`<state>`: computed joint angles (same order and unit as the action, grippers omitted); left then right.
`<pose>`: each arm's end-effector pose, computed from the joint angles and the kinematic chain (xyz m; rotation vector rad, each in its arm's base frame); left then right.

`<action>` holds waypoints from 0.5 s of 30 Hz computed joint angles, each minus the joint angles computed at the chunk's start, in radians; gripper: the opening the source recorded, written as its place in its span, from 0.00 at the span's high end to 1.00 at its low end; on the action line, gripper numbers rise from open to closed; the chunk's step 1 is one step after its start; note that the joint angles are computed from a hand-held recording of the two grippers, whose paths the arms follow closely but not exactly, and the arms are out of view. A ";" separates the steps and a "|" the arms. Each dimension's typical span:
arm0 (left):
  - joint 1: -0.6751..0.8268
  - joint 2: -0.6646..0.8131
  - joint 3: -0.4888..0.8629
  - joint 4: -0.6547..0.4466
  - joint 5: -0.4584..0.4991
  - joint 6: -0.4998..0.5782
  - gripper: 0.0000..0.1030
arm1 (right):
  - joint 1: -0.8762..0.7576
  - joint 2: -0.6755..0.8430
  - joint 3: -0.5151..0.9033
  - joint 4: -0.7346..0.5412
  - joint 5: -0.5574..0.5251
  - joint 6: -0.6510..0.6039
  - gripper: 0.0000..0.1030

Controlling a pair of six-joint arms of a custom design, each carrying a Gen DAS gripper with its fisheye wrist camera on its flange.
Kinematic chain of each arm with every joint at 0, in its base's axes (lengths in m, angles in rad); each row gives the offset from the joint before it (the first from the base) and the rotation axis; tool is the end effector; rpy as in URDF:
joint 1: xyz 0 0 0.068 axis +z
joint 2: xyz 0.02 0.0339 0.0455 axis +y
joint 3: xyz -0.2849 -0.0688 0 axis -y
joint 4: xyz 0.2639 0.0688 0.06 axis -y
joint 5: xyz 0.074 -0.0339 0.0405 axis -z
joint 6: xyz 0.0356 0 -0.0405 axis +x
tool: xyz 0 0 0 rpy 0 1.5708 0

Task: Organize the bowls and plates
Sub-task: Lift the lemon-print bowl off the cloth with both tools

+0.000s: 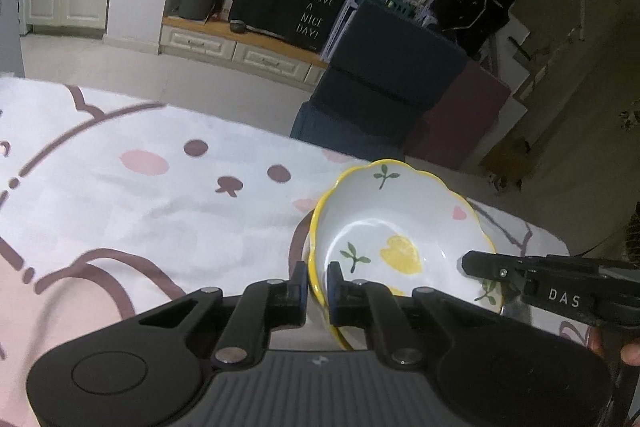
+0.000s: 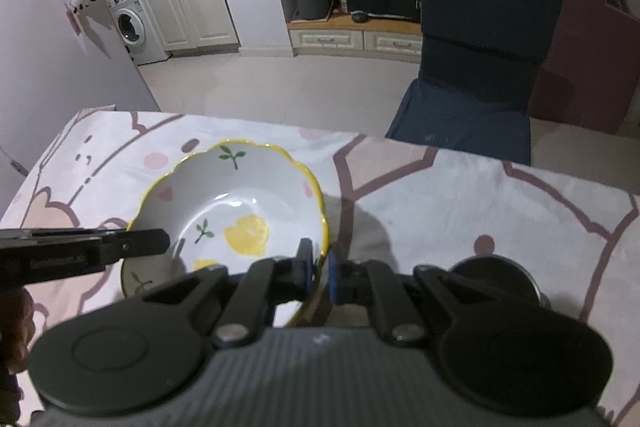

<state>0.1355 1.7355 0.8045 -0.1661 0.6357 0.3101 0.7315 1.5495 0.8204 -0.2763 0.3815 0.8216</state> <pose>0.3192 0.0222 0.1273 0.4108 2.4437 -0.6609 0.2381 0.1959 0.1769 0.2501 2.4659 0.1629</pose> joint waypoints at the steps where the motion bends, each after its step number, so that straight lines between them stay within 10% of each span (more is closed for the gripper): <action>1: 0.011 -0.022 -0.006 -0.017 0.009 0.014 0.91 | 0.010 -0.011 0.003 -0.013 0.008 0.010 0.91; 15: 0.187 -0.337 -0.035 -0.376 0.088 0.273 0.90 | 0.254 -0.148 0.053 -0.236 0.182 0.253 0.91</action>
<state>0.3229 1.3984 0.7690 -0.5421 0.7239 0.5831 0.9850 1.4013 0.8735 -0.5126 0.5634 1.0742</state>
